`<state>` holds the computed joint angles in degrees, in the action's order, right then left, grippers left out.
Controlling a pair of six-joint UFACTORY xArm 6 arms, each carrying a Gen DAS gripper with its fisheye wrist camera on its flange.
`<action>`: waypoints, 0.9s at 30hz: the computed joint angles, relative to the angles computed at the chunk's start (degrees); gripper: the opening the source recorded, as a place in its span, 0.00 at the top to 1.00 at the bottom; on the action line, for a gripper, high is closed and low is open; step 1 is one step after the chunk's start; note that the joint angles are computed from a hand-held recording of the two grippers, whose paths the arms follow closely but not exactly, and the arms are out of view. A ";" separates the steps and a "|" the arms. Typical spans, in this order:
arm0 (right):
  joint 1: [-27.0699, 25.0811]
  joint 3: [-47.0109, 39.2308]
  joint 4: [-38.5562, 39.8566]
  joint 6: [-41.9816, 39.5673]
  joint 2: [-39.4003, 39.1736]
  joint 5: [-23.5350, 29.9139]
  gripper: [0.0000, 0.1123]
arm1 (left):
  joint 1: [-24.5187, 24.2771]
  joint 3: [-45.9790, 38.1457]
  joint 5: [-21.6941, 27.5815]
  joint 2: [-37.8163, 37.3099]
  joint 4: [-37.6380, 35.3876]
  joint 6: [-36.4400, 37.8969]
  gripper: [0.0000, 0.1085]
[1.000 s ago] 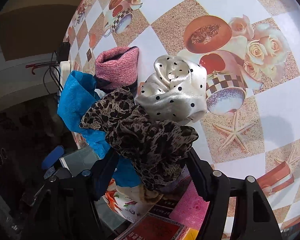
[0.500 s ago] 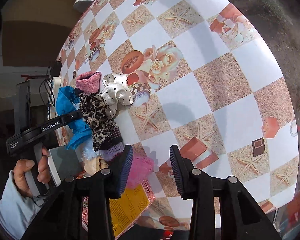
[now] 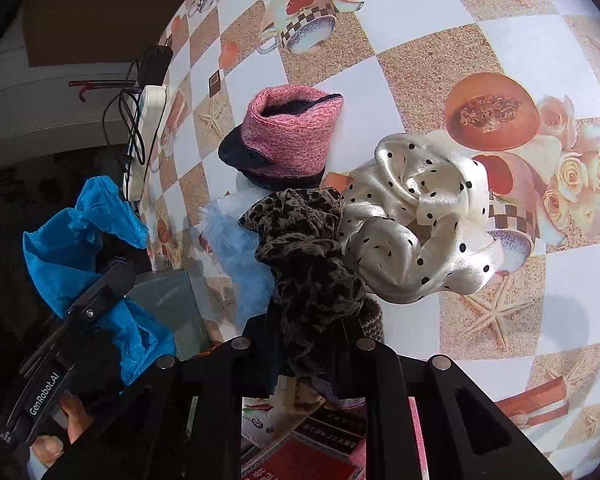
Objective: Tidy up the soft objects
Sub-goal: 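Hold the blue towel with the left gripper while the right gripper grasps the polka-dot scrunchie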
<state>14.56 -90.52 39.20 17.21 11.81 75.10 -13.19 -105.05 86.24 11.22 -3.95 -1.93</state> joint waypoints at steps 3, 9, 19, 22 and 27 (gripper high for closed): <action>-0.70 4.90 -1.02 -0.66 -6.76 -1.96 0.82 | 0.57 2.80 -0.59 -3.03 0.02 0.04 0.86; -3.03 14.29 -12.70 4.88 -19.48 -0.45 0.80 | 0.97 7.86 0.51 -8.54 -0.67 0.70 0.86; -2.59 1.10 -18.58 10.04 -3.96 -1.31 0.25 | 1.08 10.15 1.70 -13.53 1.42 0.75 0.86; -2.55 -3.19 -17.29 10.71 1.63 -0.41 0.25 | 1.87 11.53 2.33 -15.07 1.37 0.10 0.86; 1.23 -10.36 -21.19 6.28 6.53 6.08 0.82 | 2.47 12.77 3.03 -16.32 1.62 0.04 0.86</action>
<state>15.79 -100.88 18.01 23.49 18.34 81.18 -10.73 -92.28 89.27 -5.11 -2.34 -1.90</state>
